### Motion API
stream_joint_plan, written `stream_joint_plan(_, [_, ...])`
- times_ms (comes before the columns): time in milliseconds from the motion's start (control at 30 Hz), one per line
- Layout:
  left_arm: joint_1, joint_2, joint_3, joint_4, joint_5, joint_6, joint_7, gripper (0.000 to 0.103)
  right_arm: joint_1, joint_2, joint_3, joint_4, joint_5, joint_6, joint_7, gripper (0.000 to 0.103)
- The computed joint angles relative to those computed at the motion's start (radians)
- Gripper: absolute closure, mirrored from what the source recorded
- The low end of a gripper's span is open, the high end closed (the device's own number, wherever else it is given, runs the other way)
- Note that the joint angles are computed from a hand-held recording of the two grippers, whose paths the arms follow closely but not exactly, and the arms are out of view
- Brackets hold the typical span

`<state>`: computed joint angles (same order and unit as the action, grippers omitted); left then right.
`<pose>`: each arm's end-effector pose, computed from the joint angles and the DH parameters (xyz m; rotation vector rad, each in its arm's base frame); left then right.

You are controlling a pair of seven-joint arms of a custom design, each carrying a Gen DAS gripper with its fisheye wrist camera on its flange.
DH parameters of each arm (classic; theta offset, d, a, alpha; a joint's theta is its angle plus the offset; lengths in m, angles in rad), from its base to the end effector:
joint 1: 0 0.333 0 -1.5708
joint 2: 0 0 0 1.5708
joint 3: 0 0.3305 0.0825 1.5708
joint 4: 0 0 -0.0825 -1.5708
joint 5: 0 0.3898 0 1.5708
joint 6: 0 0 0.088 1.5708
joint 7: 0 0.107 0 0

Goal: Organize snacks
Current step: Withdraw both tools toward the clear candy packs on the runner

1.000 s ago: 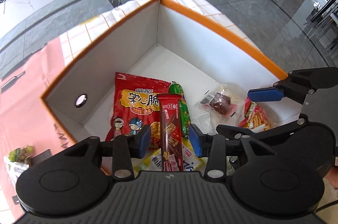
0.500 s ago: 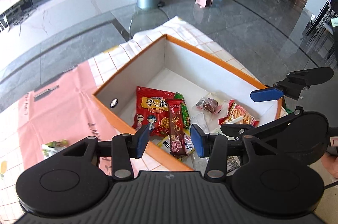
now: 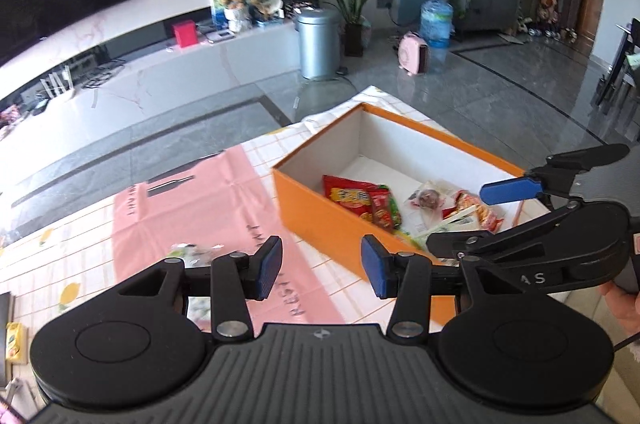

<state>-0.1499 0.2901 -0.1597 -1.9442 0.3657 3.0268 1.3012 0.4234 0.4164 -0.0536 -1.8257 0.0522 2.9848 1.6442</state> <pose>0.6291 -0.2199 0.4381 -1.4303 2.0671 -0.8326 0.6548 0.2550 0.4051 -1.9527 1.4995 -0.5042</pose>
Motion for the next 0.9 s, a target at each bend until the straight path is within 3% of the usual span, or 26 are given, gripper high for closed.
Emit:
stream_joint_plan(67, [-0.058,-0.035,0.091,-0.059,0.086,0.048,-0.099,0.049,0.007,-0.01,0.018,-0.046,0.022,0.072,0.01,0.034])
stream_joint_plan(167, [-0.075,-0.071,0.149,-0.135,0.158,0.109,-0.195,0.049,0.009,-0.009,0.059,-0.096,0.079,0.171,0.008,0.034])
stream_joint_plan(233, [-0.155,-0.085,0.269,-0.172,0.267,0.148,-0.339,0.049,0.036,0.002,0.061,-0.118,0.12,0.235,0.018,0.033])
stream_joint_plan(367, [-0.273,-0.091,0.452,-0.212,0.475,0.183,-0.584,0.049,0.13,0.043,0.016,-0.132,0.203,0.335,0.02,0.034])
stream_joint_plan(433, [-0.29,-0.08,0.499,-0.224,0.532,0.209,-0.67,0.052,0.164,0.073,0.008,-0.125,0.245,0.372,0.012,0.034])
stream_joint_plan(567, [-0.214,-0.057,0.458,-0.248,0.504,0.252,-0.693,0.058,0.184,0.135,0.027,-0.08,0.301,0.378,-0.022,0.037])
stream_joint_plan(667, [-0.266,-0.024,0.534,-0.262,0.443,0.311,-0.7,0.064,0.224,0.185,-0.002,-0.022,0.331,0.341,-0.039,0.043])
stream_joint_plan(767, [-0.225,0.0,0.513,-0.269,0.404,0.362,-0.68,0.066,0.275,0.238,-0.06,0.051,0.336,0.284,-0.037,0.046])
stream_joint_plan(800, [-0.228,0.013,0.516,-0.257,0.388,0.36,-0.665,0.066,0.298,0.261,-0.091,0.081,0.331,0.26,-0.028,0.046])
stream_joint_plan(900, [-0.32,0.063,0.602,-0.237,0.276,0.386,-0.57,0.062,0.317,0.325,-0.136,0.174,0.293,0.203,0.004,0.047])
